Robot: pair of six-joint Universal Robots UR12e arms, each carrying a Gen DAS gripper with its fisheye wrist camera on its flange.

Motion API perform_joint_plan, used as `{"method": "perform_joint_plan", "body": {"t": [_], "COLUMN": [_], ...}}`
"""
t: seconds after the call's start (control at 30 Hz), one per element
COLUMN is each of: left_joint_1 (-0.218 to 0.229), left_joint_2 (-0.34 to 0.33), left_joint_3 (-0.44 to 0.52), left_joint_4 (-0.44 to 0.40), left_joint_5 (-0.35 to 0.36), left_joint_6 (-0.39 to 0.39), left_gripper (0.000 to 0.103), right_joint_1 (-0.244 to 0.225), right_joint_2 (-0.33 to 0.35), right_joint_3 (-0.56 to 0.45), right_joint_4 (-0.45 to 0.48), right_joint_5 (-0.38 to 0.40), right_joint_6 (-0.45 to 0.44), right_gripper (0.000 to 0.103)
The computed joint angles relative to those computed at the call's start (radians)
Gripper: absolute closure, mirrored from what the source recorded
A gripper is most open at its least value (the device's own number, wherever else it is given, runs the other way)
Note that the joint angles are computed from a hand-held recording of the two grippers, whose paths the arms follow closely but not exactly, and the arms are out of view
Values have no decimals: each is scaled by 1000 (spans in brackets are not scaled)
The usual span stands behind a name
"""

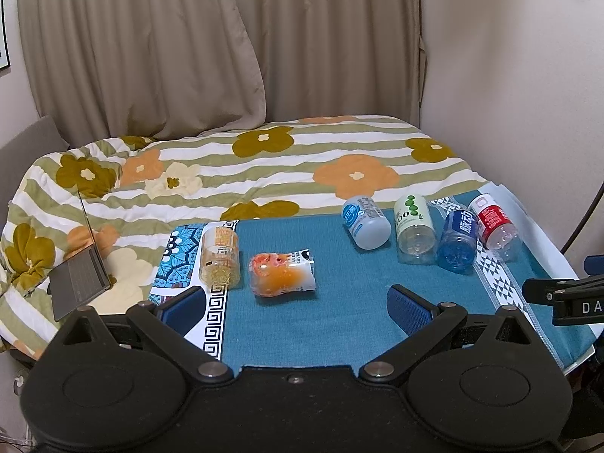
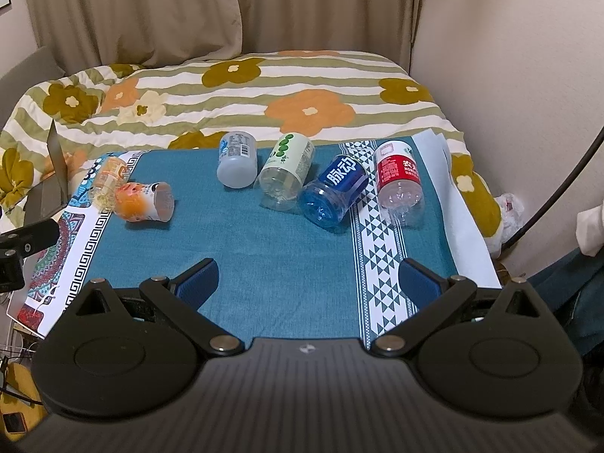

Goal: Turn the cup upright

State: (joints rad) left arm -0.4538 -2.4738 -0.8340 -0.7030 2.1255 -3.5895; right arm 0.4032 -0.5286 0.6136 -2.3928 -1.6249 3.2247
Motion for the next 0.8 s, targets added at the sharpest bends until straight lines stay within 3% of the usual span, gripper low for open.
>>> {"method": "perform_joint_plan", "body": {"t": [0.3,0.47,0.6,0.8], "left_joint_1": [-12,-15,-5,35], "left_joint_2": [-17,-36,-41,-40], "left_joint_3": [43,78,89,81], "left_joint_4": [-49,-64,-55,-26], "left_joint_5": [53,111,102,5], "left_joint_6": [-23,11,86,270], "left_gripper": [0,0,0,0], "right_joint_1": [-10,-22,-24,-13], "right_joint_2": [-23,5,45,110], "right_joint_3": [12,-35,-109,-236], "right_joint_4": [0,21,73,171], "right_joint_5": [46,104,112,100], "right_joint_6": [-26,-69,-90,-50], "right_gripper": [0,0,0,0]}}
